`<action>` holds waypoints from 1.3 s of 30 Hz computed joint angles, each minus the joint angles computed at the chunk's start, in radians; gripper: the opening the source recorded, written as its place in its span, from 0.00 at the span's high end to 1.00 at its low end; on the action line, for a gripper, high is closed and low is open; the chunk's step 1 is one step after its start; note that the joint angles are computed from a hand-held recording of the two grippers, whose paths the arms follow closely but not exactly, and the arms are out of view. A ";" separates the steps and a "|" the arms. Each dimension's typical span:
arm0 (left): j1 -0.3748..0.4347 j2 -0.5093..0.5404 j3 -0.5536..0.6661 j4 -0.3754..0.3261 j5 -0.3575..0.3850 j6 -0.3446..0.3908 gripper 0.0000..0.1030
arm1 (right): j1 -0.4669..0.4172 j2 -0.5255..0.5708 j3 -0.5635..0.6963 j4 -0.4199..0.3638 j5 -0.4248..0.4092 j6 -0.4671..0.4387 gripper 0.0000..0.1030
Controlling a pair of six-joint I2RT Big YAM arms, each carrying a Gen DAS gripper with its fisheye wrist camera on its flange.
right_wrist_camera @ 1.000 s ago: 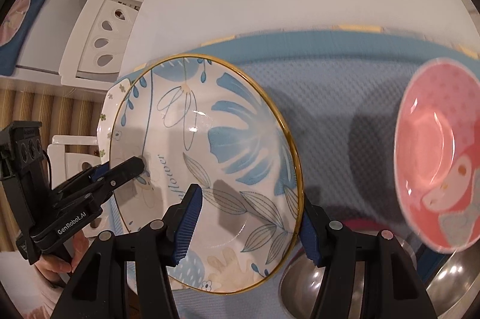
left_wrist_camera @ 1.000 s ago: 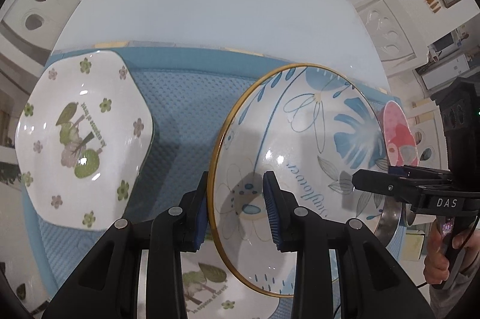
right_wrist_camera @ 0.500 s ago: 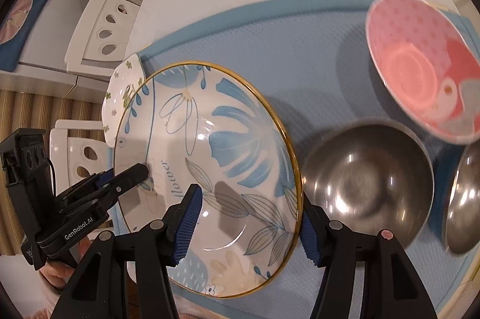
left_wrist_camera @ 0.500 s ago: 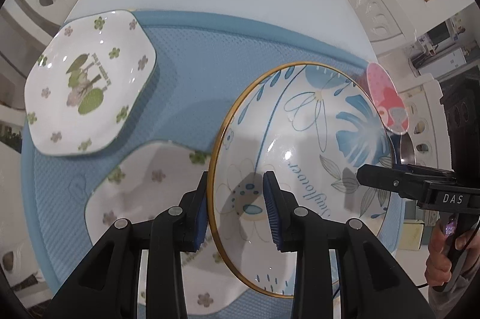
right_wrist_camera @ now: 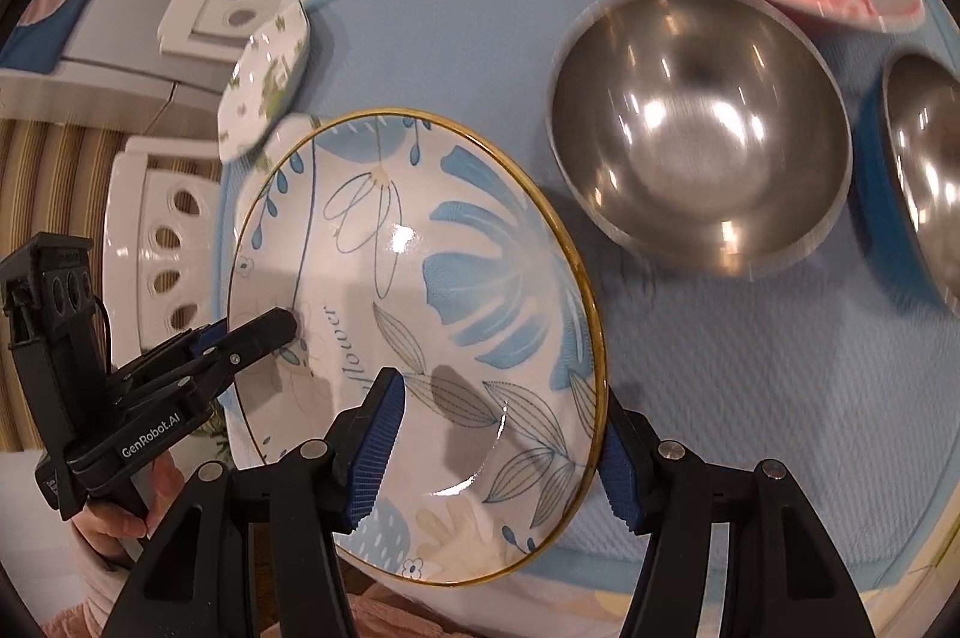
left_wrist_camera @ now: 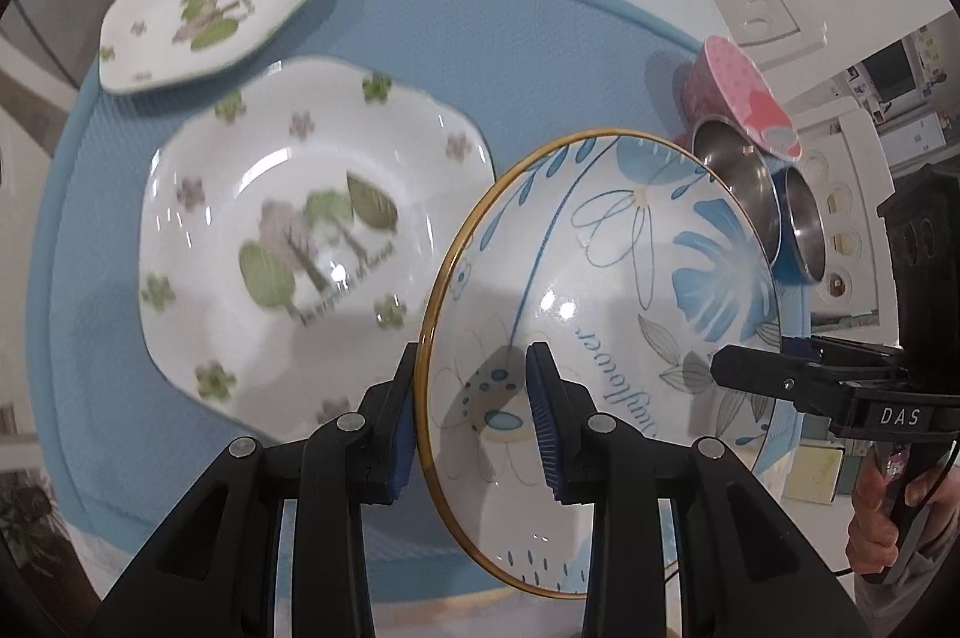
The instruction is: Organize plates and bowls
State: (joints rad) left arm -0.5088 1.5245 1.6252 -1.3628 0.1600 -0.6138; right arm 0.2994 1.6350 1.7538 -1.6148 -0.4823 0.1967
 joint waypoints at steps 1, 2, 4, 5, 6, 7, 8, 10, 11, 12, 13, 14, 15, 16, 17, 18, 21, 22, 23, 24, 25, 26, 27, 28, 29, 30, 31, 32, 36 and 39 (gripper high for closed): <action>-0.014 -0.007 -0.017 0.002 -0.004 -0.011 0.71 | 0.000 -0.011 -0.021 0.001 0.000 -0.003 0.43; -0.022 -0.013 -0.030 0.006 -0.007 -0.020 0.71 | 0.000 -0.026 -0.048 0.004 0.000 -0.009 0.43; -0.039 -0.029 -0.061 0.019 -0.007 -0.044 0.71 | 0.001 -0.054 -0.101 0.013 0.004 -0.018 0.43; -0.049 -0.038 -0.075 0.023 -0.009 -0.057 0.71 | 0.002 -0.068 -0.132 0.015 0.003 -0.026 0.43; -0.056 -0.042 -0.085 0.026 -0.013 -0.065 0.71 | 0.003 -0.081 -0.160 0.021 -0.002 -0.027 0.43; -0.064 -0.040 -0.088 0.027 -0.018 -0.071 0.71 | 0.004 -0.089 -0.178 0.025 -0.005 -0.027 0.43; -0.071 -0.031 -0.084 0.025 -0.022 -0.076 0.71 | 0.005 -0.102 -0.206 0.031 -0.006 -0.029 0.43; -0.085 -0.031 -0.096 0.021 -0.032 -0.086 0.71 | 0.014 -0.123 -0.249 0.052 0.000 -0.024 0.43; -0.094 -0.038 -0.110 0.020 -0.041 -0.094 0.71 | 0.018 -0.128 -0.259 0.061 0.001 -0.021 0.43; -0.097 -0.035 -0.114 0.018 -0.045 -0.099 0.71 | 0.025 -0.132 -0.270 0.071 0.005 -0.014 0.43; -0.100 -0.031 -0.120 0.017 -0.045 -0.106 0.71 | 0.029 -0.136 -0.280 0.075 0.012 -0.011 0.43; -0.102 -0.026 -0.122 0.016 -0.046 -0.108 0.71 | 0.034 -0.142 -0.292 0.083 0.024 -0.007 0.43; -0.107 -0.018 -0.120 0.015 -0.054 -0.107 0.71 | 0.040 -0.144 -0.299 0.089 0.031 -0.002 0.43; -0.111 -0.012 -0.120 0.013 -0.060 -0.105 0.71 | 0.045 -0.147 -0.307 0.096 0.035 0.005 0.43; -0.115 -0.005 -0.119 0.010 -0.062 -0.102 0.71 | 0.048 -0.150 -0.315 0.104 0.040 0.012 0.43; -0.118 0.001 -0.119 0.010 -0.062 -0.102 0.70 | 0.051 -0.148 -0.315 0.109 0.043 0.019 0.43; -0.120 0.005 -0.124 0.028 -0.052 -0.121 0.70 | 0.060 -0.147 -0.324 0.131 0.061 0.036 0.43; -0.120 0.008 -0.121 0.025 -0.053 -0.122 0.70 | 0.061 -0.147 -0.324 0.134 0.064 0.037 0.43; -0.121 0.003 -0.126 0.022 -0.054 -0.124 0.69 | 0.065 -0.144 -0.319 0.135 0.072 0.041 0.43; -0.123 0.012 -0.113 0.001 -0.059 -0.124 0.70 | 0.075 -0.140 -0.311 0.133 0.092 0.046 0.44; -0.129 0.021 -0.093 -0.029 -0.084 -0.117 0.70 | 0.091 -0.133 -0.293 0.126 0.140 0.048 0.44; -0.136 0.025 -0.080 -0.043 -0.107 -0.112 0.70 | 0.112 -0.136 -0.276 0.118 0.224 0.041 0.44; -0.148 0.035 -0.050 -0.065 -0.144 -0.105 0.68 | 0.132 -0.138 -0.256 0.117 0.286 0.032 0.44; -0.158 0.047 -0.017 -0.090 -0.176 -0.102 0.68 | 0.148 -0.139 -0.233 0.119 0.319 0.022 0.42; -0.160 0.065 0.020 -0.117 -0.199 -0.096 0.68 | 0.163 -0.135 -0.204 0.110 0.341 0.018 0.42; -0.167 0.075 0.049 -0.144 -0.228 -0.096 0.68 | 0.171 -0.133 -0.187 0.106 0.346 0.016 0.42; -0.175 0.085 0.089 -0.178 -0.267 -0.097 0.68 | 0.176 -0.135 -0.173 0.110 0.331 0.012 0.42; -0.180 0.090 0.114 -0.194 -0.290 -0.099 0.68 | 0.185 -0.135 -0.148 0.107 0.320 0.011 0.42; -0.188 0.098 0.222 -0.276 -0.385 -0.125 0.64 | 0.216 -0.128 -0.062 0.098 0.308 0.013 0.42; -0.183 0.086 0.278 -0.313 -0.444 -0.134 0.63 | 0.241 -0.113 0.009 0.092 0.311 0.014 0.42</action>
State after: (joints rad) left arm -0.6917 1.6110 1.9032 -1.6762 -0.2837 -0.7475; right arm 0.5400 1.5219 1.7624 -1.5227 -0.1715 0.2111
